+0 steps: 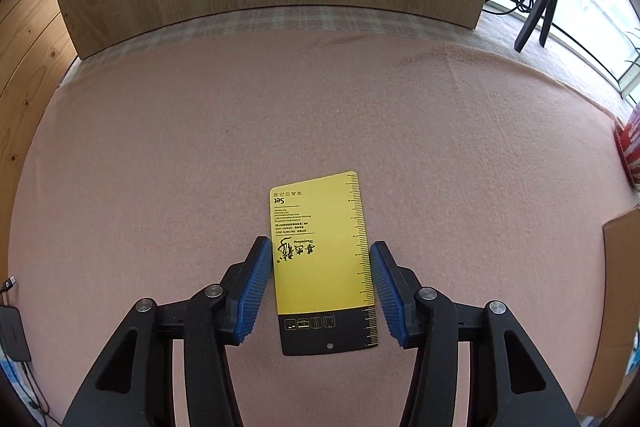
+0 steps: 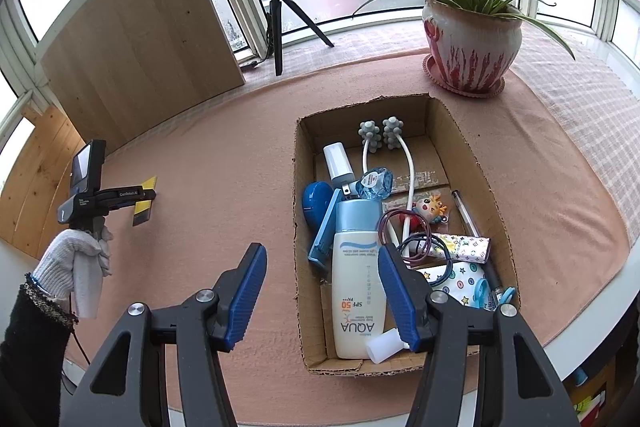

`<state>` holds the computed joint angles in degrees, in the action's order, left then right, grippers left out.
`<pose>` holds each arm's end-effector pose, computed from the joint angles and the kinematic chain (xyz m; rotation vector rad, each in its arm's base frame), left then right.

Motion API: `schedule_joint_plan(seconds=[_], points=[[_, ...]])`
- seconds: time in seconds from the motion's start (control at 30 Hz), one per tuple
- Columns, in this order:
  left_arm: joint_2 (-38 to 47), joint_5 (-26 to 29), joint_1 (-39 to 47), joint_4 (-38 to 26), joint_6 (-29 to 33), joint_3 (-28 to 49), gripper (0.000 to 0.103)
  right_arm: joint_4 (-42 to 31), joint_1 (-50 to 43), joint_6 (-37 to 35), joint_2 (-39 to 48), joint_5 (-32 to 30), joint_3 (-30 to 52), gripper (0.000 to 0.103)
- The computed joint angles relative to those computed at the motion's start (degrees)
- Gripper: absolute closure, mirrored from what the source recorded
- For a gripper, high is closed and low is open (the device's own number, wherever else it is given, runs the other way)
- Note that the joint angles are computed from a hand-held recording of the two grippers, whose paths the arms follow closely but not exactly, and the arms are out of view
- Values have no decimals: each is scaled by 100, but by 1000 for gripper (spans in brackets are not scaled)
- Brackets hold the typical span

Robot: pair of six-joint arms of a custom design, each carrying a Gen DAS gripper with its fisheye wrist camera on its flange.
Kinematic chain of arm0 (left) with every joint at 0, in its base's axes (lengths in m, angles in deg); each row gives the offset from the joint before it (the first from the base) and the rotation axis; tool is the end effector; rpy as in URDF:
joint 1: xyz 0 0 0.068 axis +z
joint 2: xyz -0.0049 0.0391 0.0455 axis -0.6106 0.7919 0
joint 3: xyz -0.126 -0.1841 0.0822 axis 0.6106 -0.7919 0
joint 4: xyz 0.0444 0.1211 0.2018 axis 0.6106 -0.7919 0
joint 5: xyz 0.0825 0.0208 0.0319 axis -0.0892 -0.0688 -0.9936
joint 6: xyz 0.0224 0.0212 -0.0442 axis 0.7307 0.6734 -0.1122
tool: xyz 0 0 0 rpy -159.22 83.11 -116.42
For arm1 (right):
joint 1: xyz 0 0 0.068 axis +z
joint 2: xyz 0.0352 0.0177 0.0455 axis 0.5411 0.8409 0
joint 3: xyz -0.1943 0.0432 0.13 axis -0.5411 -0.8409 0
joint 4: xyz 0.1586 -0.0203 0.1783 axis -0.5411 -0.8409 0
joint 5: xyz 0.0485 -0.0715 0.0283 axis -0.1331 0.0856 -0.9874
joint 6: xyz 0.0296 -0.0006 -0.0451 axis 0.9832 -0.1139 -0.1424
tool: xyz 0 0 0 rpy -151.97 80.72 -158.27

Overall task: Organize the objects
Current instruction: 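Grasp the yellow ruler card with the left gripper, then carry the yellow card into the box and open the left gripper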

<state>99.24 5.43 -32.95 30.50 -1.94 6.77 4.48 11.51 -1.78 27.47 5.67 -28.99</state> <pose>0.3712 0.0301 0.0902 -0.2305 2.7556 -0.0117 0.1858 -0.0591 0.1992 0.1298 2.5522 0.2593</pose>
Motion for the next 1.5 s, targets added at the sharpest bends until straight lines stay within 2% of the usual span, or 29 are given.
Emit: schedule_joint_plan(seconds=[0.3,0.53,0.8,0.97,1.27,1.43,1.47,1.5], points=[[-918,333,-800,697,-410,-1388,49,-10,49,-93,-168,166,-103,49],[-1756,359,-2005,624,-724,-1539,49,-24,39,-173,-425,401,-191,49],[-1945,145,-3472,223,-1016,-695,49,-70,-407,-358,-516,380,-277,49],[-1467,-18,-4274,39,-1193,118,49,-123,-877,-550,-510,220,-271,49],[-529,-107,-5013,-211,-1296,1377,49,-173,-1579,-887,-412,-1,-264,49],[-297,-182,-5260,-301,-1245,1734,49,-176,-1803,-1001,-336,-47,-225,49],[-293,-115,-5273,-307,-1225,1745,46,-178,-1823,-1010,-330,-45,-220,49],[-310,-171,-5299,-322,-1274,1741,33,-176,-1850,-1028,-328,-49,-222,49]])
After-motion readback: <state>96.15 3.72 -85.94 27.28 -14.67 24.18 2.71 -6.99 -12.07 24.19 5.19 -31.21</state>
